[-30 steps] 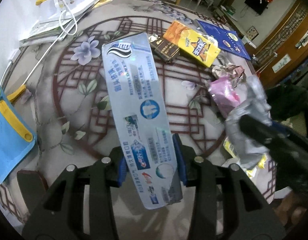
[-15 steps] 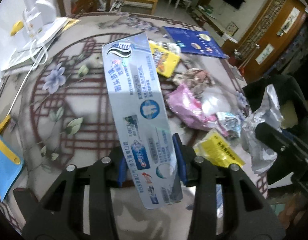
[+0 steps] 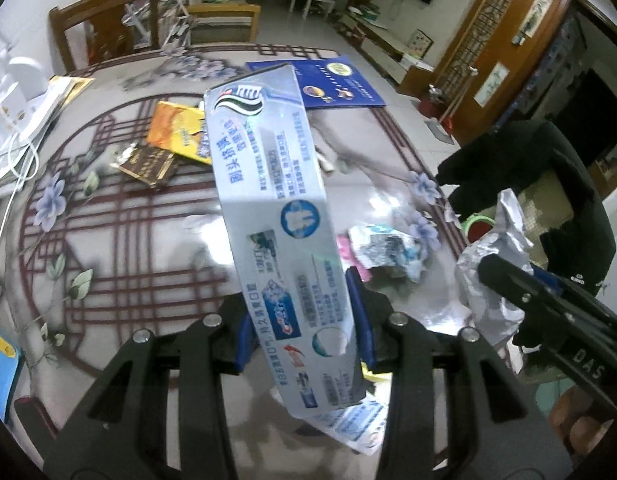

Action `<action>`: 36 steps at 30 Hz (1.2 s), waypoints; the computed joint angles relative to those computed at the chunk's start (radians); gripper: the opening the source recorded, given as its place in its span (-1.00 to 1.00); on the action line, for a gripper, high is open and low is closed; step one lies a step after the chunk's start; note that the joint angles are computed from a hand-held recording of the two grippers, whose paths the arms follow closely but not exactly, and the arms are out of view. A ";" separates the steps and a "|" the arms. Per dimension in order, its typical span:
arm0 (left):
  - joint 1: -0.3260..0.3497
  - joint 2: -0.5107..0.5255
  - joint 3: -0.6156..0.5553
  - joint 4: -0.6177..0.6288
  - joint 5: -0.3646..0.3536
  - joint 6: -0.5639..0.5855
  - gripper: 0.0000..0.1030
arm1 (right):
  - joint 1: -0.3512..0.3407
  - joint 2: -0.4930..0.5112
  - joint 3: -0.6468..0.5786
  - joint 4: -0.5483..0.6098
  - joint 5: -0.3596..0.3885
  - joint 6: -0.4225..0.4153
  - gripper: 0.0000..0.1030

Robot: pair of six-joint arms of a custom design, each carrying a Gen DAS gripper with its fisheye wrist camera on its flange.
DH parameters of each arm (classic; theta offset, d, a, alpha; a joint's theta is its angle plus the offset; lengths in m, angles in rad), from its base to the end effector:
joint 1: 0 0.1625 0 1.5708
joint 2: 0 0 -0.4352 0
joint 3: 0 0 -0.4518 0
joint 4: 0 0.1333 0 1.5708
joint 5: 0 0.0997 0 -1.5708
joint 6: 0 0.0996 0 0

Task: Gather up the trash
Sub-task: 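Carry the toothpaste box and silver foil toward the red bin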

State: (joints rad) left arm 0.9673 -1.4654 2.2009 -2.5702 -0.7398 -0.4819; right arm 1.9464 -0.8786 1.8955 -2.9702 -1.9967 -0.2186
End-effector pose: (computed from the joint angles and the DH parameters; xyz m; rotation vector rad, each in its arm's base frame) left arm -0.1103 -0.5246 0.2533 0.0056 2.4354 -0.8303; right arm 0.3211 -0.5632 0.0664 0.6807 -2.6086 0.5656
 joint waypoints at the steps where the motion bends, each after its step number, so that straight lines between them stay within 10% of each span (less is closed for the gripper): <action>1: -0.004 0.010 -0.005 -0.002 -0.001 0.005 -0.25 | -0.005 -0.006 0.002 -0.001 -0.001 0.000 -0.15; 36: -0.054 0.305 -0.168 -0.057 -0.041 0.038 -0.25 | -0.183 -0.169 0.030 0.034 -0.002 -0.061 -0.14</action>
State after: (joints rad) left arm 0.9137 -1.1604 2.0329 -2.6276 -0.7804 -0.4439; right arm 1.7635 -1.0480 1.9254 -2.9361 -1.9985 -0.2791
